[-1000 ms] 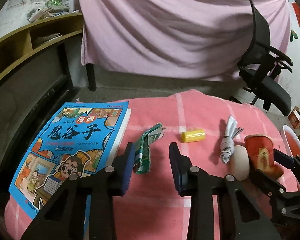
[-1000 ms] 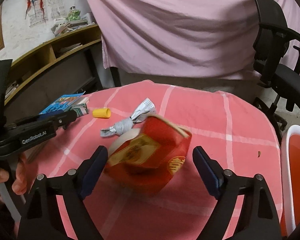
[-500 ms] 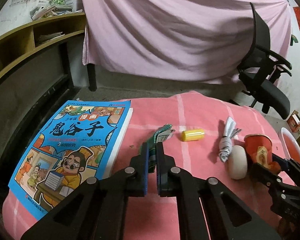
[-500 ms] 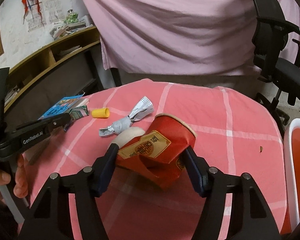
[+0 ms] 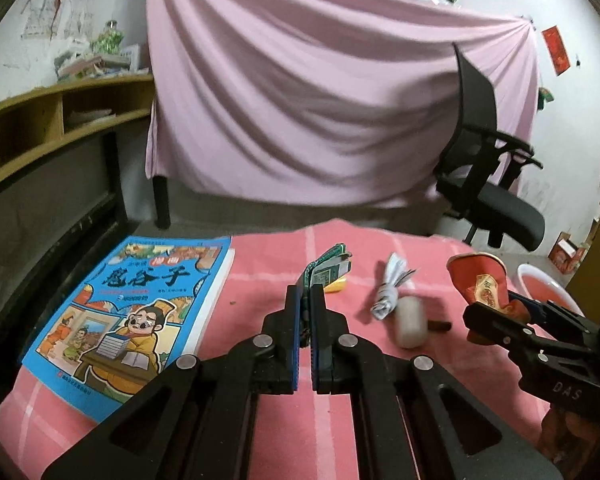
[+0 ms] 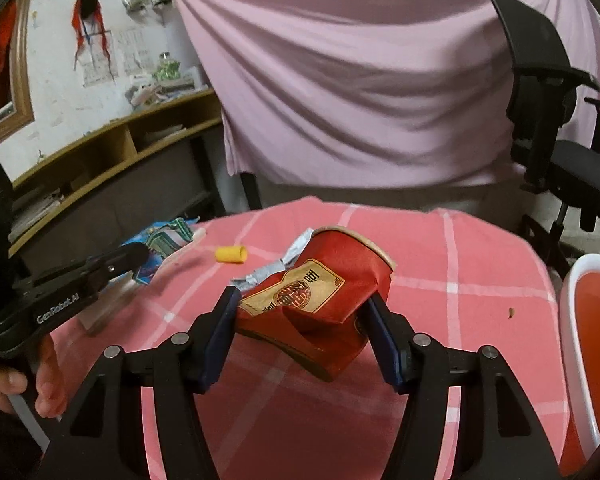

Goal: Collect trash
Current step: 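Carry the green wrapper and red paper cup in both tools over the bucket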

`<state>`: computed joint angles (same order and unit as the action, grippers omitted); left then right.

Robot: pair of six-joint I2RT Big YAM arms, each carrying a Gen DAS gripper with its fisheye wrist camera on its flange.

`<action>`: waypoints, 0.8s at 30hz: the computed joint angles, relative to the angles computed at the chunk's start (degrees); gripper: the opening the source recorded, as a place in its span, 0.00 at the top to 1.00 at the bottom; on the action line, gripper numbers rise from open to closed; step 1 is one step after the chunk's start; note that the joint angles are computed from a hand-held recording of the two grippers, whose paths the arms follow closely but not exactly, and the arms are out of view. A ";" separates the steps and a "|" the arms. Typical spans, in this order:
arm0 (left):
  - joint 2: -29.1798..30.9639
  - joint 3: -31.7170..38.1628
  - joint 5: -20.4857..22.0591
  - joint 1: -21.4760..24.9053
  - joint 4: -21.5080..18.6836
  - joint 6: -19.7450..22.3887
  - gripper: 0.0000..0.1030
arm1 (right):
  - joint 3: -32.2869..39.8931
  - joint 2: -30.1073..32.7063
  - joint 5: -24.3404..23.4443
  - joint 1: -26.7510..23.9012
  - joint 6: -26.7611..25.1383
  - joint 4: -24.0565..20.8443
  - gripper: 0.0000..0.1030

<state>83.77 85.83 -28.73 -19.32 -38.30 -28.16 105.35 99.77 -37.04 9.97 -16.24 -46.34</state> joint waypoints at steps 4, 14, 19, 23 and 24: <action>-1.56 -1.92 -1.04 -0.75 3.91 0.93 0.98 | -3.80 -2.47 -2.02 -0.45 1.26 5.89 0.42; -4.12 -5.05 -5.57 -3.42 10.26 0.98 0.98 | -11.43 -7.01 -5.68 -1.87 6.64 20.12 0.42; -4.00 -4.72 -9.95 -5.49 10.96 1.54 0.98 | -13.63 -8.20 -6.77 -2.73 9.80 25.09 0.42; -3.63 -4.25 -11.34 -6.38 10.71 2.05 0.98 | -15.37 -9.20 -8.15 -3.48 12.21 28.44 0.42; -3.49 -4.00 -11.91 -6.78 10.53 2.02 0.98 | -16.10 -9.56 -9.14 -3.83 13.28 30.17 0.42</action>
